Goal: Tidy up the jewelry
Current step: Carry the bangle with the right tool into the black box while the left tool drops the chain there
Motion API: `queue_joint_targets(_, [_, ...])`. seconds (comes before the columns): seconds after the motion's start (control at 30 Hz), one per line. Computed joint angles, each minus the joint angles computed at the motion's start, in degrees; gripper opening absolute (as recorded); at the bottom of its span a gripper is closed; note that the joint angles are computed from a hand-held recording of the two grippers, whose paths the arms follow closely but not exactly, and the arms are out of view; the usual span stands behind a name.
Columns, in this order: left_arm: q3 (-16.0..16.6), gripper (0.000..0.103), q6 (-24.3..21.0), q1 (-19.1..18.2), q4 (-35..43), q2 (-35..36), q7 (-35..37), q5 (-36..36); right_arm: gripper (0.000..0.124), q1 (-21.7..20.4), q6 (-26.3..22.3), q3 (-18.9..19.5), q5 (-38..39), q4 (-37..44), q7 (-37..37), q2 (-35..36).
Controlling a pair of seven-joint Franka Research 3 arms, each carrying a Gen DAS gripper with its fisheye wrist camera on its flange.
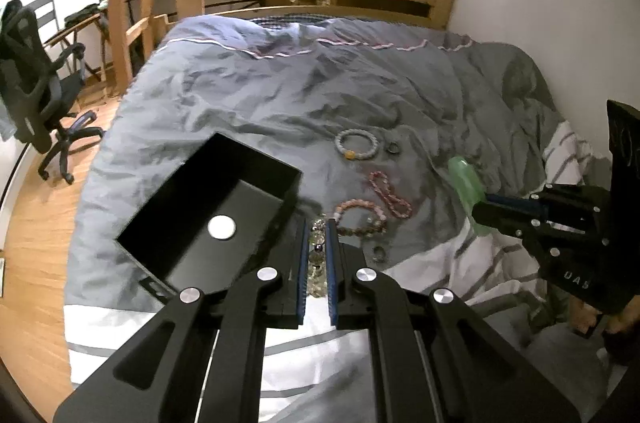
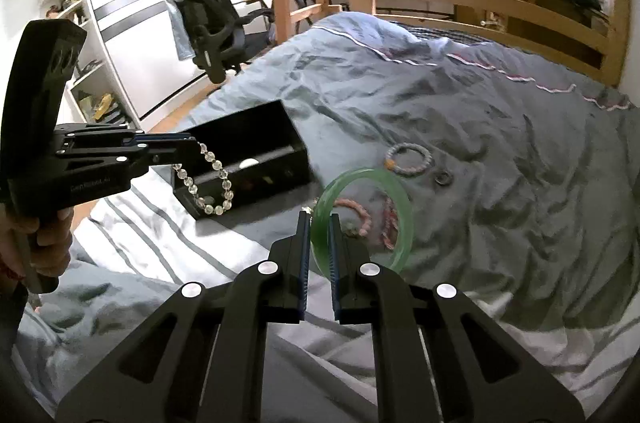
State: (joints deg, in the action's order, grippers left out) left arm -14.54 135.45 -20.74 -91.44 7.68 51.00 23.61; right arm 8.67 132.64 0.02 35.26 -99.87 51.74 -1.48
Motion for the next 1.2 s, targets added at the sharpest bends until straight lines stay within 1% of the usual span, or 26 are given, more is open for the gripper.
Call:
queue_joint_targets(0.27, [0.85, 0.007, 0.48, 1.81, -1.88, -2.42, 0.24, 0.58, 0.01, 1.47, -1.97, 1.89, 0.45, 7.97, 1.04, 5.41])
queue_joint_targets(0.5, [1.57, 0.007, 3.09, 4.01, -4.57, -3.66, 0.39, 0.58, 0.01, 3.4, -2.43, 4.04, -1.83, 15.61, 1.37, 11.47])
queue_joint_targets(0.67, [2.26, 0.007, 4.86, 5.53, -6.78, -3.99, -0.35, 1.51, 0.009, 5.03, -3.57, 5.35, -4.63, 22.0, 2.97, 17.02])
queue_joint_targets(0.73, [2.57, 0.007, 6.39, 6.41, -8.05, -4.05, -0.12, 0.19, 0.009, 5.82, -4.09, 5.83, -6.12, 24.56, 3.37, 19.44])
queue_joint_targets(0.9, [2.94, 0.007, 8.42, 7.77, -10.48, -4.03, 0.38, -1.07, 0.01, 7.35, -5.01, 6.52, -8.8, 28.77, 4.81, 23.71])
queue_joint_targets(0.97, [3.02, 0.007, 8.54, 8.06, -11.14, -3.98, 0.01, -1.45, 0.01, 7.98, -5.8, 6.55, -10.1, 29.92, 5.69, 25.02])
queue_joint_targets(1.07, [2.96, 0.008, 7.93, 8.29, -11.37, -3.84, -0.25, -2.39, 0.011, 8.5, -8.7, 6.57, -11.74, 31.88, 6.99, 26.83])
queue_joint_targets(1.1, [2.97, 0.008, 7.93, 8.23, -11.61, -4.13, -1.1, -1.77, 0.013, 8.8, -8.62, 6.28, -12.48, 31.57, 7.85, 26.73])
queue_joint_targets(1.17, [2.88, 0.024, 6.99, 7.86, -11.38, -4.63, -3.49, 0.55, 0.028, 8.22, -7.89, 6.63, -11.41, 30.43, 7.86, 25.84])
queue_joint_targets(1.2, [2.83, 0.043, 5.97, 7.48, -11.27, -5.18, -6.01, 3.42, 0.045, 7.97, -6.95, 6.61, -10.87, 29.51, 8.19, 25.05])
